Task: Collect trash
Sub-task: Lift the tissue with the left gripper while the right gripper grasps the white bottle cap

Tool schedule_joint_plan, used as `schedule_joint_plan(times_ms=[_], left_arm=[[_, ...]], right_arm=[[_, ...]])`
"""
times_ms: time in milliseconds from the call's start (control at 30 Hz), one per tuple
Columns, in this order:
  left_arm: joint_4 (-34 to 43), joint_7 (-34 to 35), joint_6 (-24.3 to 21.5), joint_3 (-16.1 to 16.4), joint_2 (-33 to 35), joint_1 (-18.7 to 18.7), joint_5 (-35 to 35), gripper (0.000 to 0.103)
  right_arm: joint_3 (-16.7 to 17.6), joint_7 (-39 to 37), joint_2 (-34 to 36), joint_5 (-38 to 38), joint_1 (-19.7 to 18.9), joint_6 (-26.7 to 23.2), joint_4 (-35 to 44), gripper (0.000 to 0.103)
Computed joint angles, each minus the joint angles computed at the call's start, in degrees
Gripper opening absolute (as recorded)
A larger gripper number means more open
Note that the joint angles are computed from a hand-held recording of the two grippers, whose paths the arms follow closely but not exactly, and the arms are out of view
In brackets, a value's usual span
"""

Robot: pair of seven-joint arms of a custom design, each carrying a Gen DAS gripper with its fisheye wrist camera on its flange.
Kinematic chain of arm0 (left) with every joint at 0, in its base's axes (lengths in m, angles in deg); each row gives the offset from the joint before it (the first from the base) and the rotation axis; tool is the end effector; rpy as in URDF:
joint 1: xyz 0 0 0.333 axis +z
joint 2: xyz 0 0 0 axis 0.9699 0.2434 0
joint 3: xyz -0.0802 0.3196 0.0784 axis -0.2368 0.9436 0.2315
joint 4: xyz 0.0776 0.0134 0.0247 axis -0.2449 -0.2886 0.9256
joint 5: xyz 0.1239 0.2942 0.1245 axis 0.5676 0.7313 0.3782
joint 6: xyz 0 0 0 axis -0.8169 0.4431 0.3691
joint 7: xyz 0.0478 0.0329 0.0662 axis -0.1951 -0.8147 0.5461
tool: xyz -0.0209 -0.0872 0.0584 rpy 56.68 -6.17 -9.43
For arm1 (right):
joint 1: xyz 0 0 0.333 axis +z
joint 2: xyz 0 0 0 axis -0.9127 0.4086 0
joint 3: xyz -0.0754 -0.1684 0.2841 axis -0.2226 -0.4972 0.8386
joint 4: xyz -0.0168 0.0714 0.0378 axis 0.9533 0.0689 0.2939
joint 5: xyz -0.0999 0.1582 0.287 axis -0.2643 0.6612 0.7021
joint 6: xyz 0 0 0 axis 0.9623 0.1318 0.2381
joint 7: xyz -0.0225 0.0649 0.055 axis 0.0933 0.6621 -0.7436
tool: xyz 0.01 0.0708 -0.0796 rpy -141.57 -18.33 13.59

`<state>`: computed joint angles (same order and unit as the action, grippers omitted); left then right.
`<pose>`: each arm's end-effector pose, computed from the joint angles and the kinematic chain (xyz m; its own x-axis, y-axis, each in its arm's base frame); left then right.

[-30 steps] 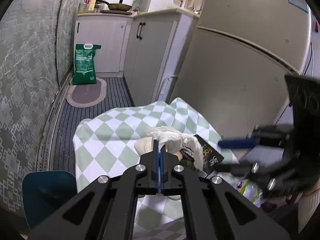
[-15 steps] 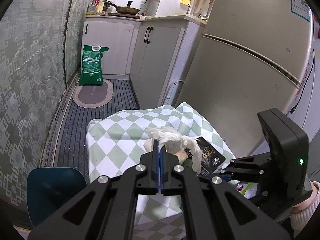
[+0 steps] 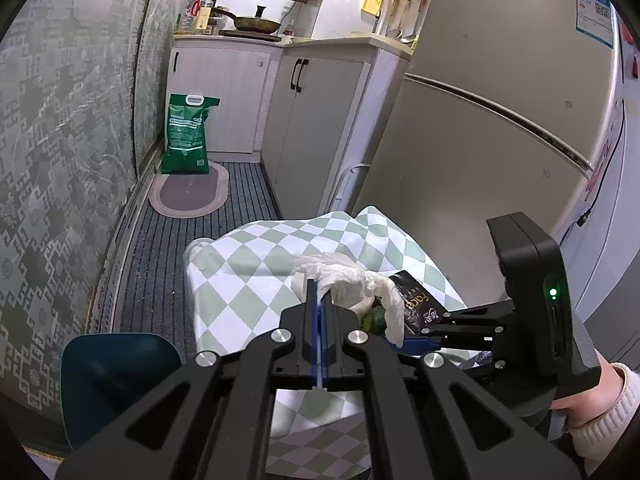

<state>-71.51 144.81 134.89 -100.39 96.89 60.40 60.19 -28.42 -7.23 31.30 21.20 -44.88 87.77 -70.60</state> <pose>0.4625 -0.3829 0.4385 -0.5851 -0.7726 0.2466 -0.5857 0.1922 -0.7874 0.4415 0.1737 0.4204 0.2964 -0.9422 -0.1563 -0.8412 -0.1800 -0.5099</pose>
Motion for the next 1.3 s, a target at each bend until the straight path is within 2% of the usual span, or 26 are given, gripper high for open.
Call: schedule_joint_plan(times_ms=[100, 200, 367, 533, 600, 867, 1100, 1300], left_arm=[[-0.6, -0.3, 0.5, 1.3, -0.9, -0.9, -0.8, 0.002], [-1.4, -0.8, 1.0, 1.3, -1.7, -0.7, -1.0, 0.002], [-3.1, -1.9, 1.7, 1.2, -3.1, 0.4, 0.0, 0.002], [-4.7, -2.3, 1.8, 3.6, -4.4, -0.5, -0.5, 0.002], [-5.5, -2.6, 1.9, 4.2, -5.0, -0.2, -0.7, 0.002], [-7.9, -3.0, 0.8, 7.3, -6.9, -0.7, -2.8, 0.002], [-9.4, -2.9, -0.8, 7.4, -7.5, 1.3, -3.4, 0.002], [-10.1, -2.0, -3.1, 9.4, -7.3, 1.2, -5.1, 0.002]], right_arm=[[0.1, 1.2, -1.1, -1.7, 0.1, 0.1, -0.4, 0.030], [0.4, 7.6, -2.9, -10.1, -0.6, 0.9, -1.4, 0.030], [-1.1, 11.7, -4.1, -15.0, 0.1, 2.4, -1.0, 0.030], [-2.2, 13.2, -3.9, -16.4, 1.2, 3.8, 0.3, 0.030], [-3.0, 11.3, -3.4, -14.5, 2.7, 3.7, 1.6, 0.030], [-0.2, 12.6, -0.2, -15.9, 2.5, 3.4, 6.2, 0.030], [2.8, 12.2, 3.0, -15.7, 1.7, 2.4, 10.7, 0.030], [5.4, 11.7, 6.5, -15.7, 0.7, 0.3, 15.5, 0.030]])
